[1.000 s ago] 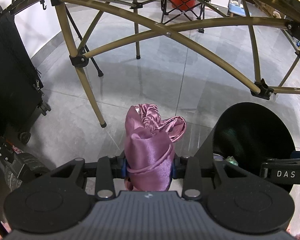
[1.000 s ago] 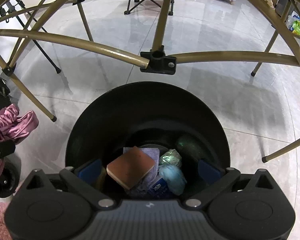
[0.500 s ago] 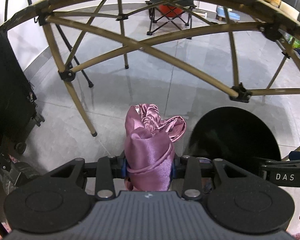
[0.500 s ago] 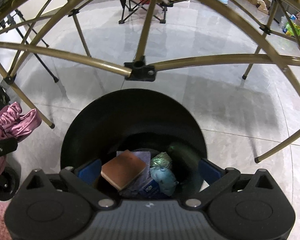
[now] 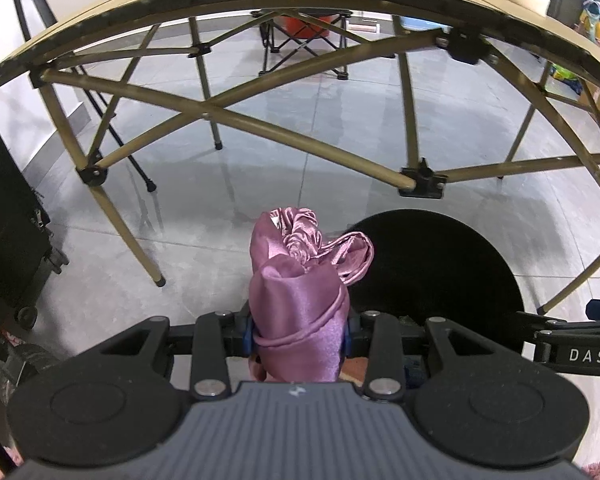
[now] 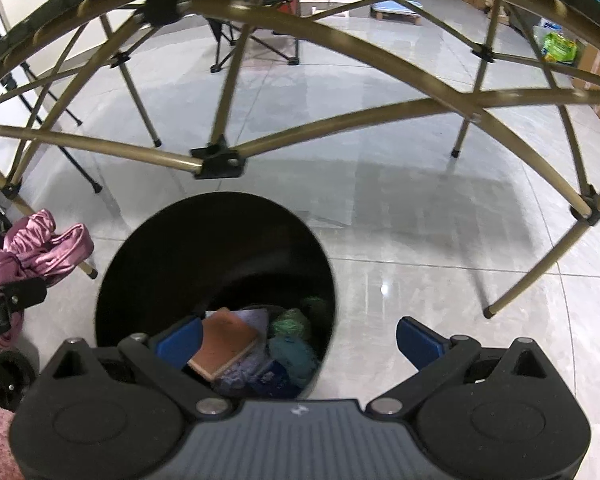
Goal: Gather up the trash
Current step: 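Move the left tool over the bin and open it to drop the pink pouch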
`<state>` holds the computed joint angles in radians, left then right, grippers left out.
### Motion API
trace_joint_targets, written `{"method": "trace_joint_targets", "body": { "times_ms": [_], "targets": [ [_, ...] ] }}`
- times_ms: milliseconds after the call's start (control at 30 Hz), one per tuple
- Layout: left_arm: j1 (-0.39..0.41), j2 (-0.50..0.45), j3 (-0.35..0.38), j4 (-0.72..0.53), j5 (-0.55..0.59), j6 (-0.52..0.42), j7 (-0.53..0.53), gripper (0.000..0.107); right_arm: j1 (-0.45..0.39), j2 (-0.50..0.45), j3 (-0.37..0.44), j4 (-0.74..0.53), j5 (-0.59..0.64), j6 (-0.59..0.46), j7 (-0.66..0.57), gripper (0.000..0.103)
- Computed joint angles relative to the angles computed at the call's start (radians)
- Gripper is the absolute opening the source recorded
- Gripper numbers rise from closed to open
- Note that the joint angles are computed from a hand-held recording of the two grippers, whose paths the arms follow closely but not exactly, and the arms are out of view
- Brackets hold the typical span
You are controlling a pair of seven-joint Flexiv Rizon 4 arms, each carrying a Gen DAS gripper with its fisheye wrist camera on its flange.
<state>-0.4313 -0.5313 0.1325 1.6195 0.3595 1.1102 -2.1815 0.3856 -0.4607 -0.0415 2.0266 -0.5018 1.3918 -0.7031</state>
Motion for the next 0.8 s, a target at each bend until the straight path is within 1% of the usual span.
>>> {"method": "trace_joint_targets", "body": {
  "times_ms": [367,800],
  "targets": [
    [-0.033,-0.057,-0.027,-0.079,-0.014,-0.032,0.042,0.037,0.0,0.042,-0.081,0.096,-0.041,0.058,0.079,0.103],
    [-0.067,-0.13,-0.05,-0.168,-0.066,-0.066,0.094,0.037,0.006,0.06,-0.15,0.153,-0.083,0.101,0.151,0.103]
  ]
}}
